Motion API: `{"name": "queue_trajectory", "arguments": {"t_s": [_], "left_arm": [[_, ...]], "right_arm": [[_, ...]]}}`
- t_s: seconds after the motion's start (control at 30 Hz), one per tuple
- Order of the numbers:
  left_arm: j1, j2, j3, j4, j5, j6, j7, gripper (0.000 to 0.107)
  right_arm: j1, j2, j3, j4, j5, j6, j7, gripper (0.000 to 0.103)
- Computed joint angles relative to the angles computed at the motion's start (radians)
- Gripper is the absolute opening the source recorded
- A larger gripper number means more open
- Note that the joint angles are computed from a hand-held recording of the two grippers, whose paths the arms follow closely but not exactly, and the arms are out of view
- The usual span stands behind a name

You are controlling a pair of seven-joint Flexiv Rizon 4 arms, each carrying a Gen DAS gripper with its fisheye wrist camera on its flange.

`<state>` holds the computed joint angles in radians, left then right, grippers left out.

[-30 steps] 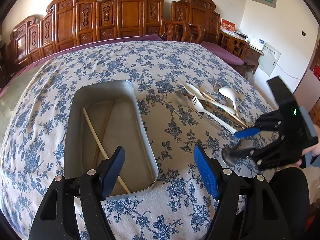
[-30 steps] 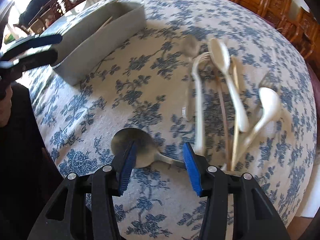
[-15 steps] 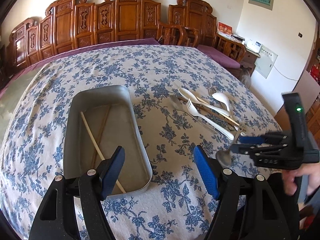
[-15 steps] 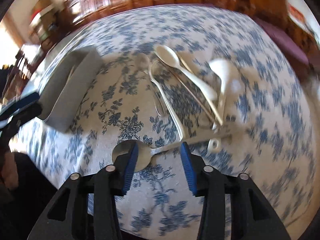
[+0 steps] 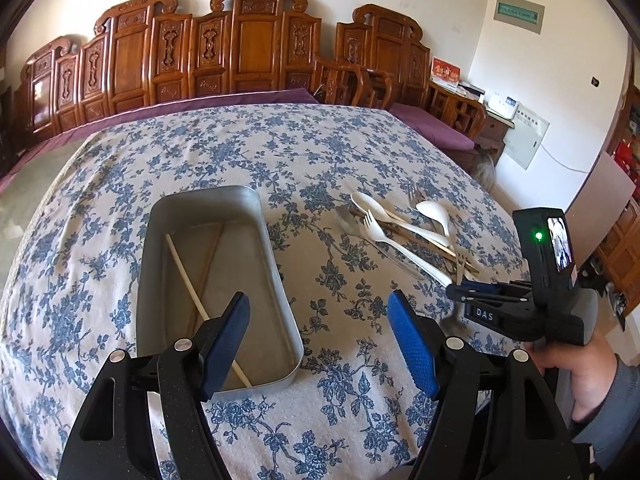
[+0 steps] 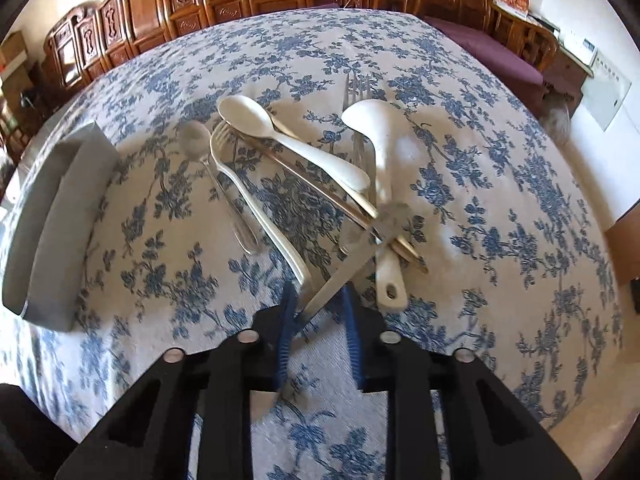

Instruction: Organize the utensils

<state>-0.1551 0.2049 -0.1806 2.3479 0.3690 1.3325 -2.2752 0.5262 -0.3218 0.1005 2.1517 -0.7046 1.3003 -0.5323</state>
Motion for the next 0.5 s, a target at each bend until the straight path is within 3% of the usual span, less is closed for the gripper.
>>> {"name": "queue_trajectory", "arguments": {"t_s": [0.17, 0.37, 0.5], "left_arm": [[0.004, -0.008, -0.017, -0.022, 0.014, -0.026, -0.032, 0.068], [-0.009, -0.062, -0.048, -0.112, 0.095, -0.101, -0.102, 0.068], [-0.050, -0.145, -0.030, -0.180, 0.114, -0.114, -0.128, 0.068]], "right_arm": [[-0.042, 0.020, 0.022, 0.033, 0.039, 0.023, -0.082, 0.008], [-0.091, 0.030, 0.074, 0.040, 0.167, 0.062, -0.251, 0.007], [-0.112, 0.057, 0.086, 0.048, 0.228, 0.101, -0.351, 0.007]]}}
